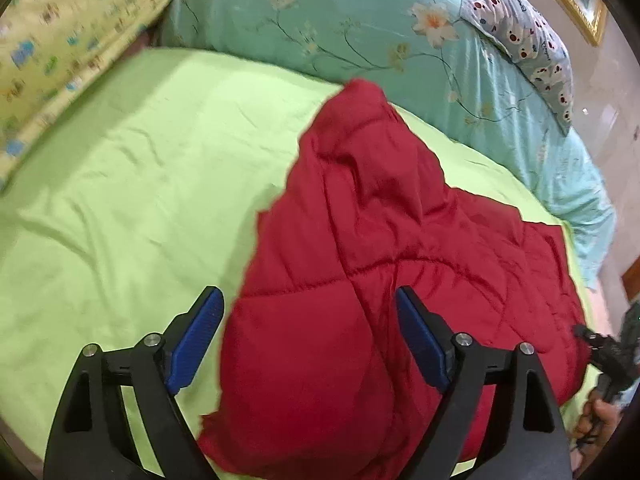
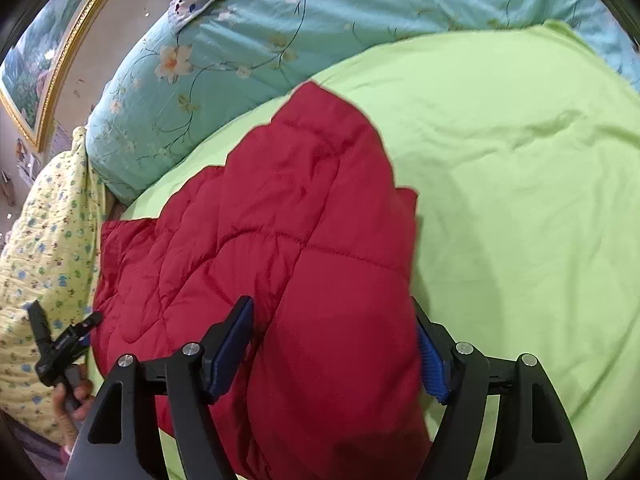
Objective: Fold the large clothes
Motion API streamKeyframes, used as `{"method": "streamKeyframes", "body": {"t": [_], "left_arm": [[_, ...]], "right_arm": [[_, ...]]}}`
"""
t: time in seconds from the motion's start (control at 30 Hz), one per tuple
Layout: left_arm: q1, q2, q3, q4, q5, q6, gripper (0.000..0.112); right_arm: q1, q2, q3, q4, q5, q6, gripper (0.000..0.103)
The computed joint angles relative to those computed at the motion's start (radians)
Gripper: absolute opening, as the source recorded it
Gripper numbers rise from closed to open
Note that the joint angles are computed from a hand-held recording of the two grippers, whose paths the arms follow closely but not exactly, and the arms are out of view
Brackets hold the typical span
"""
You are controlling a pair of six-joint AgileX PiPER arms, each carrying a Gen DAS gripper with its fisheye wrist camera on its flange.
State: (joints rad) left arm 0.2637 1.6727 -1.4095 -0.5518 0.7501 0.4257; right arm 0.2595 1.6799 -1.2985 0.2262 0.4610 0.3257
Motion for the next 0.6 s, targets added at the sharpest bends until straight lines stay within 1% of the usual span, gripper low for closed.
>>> {"method": "streamKeyframes", "body": {"t": [0.1, 0.13, 0.2, 0.37, 0.6], "left_arm": [[0.004, -0.043, 0.030, 0.066, -0.069, -0.051, 0.087], [0.019, -0.049, 0.033, 0.037, -0.064, -0.024, 0.087], [0.049, -0.051, 0.025, -0.038, -0.028, 0.037, 0.087], [0.079, -0.088, 0.065, -0.113, 0.018, 0.134, 0.087], [-0.002, -0.160, 0.121, -0.122, 0.038, 0.179, 0.087]], "right_arm": [[0.026, -0.029, 0.007, -0.155, -0.010, 0.146, 0.075], [0.033, -0.041, 0.012, -0.198, -0.016, 0.188, 0.075], [0.046, -0.060, 0.020, -0.241, -0.029, 0.236, 0.075], [0.096, -0.074, 0.006, -0.310, -0.027, 0.289, 0.075], [0.156, -0.046, -0.042, -0.300, -0.010, 0.245, 0.075]]}}
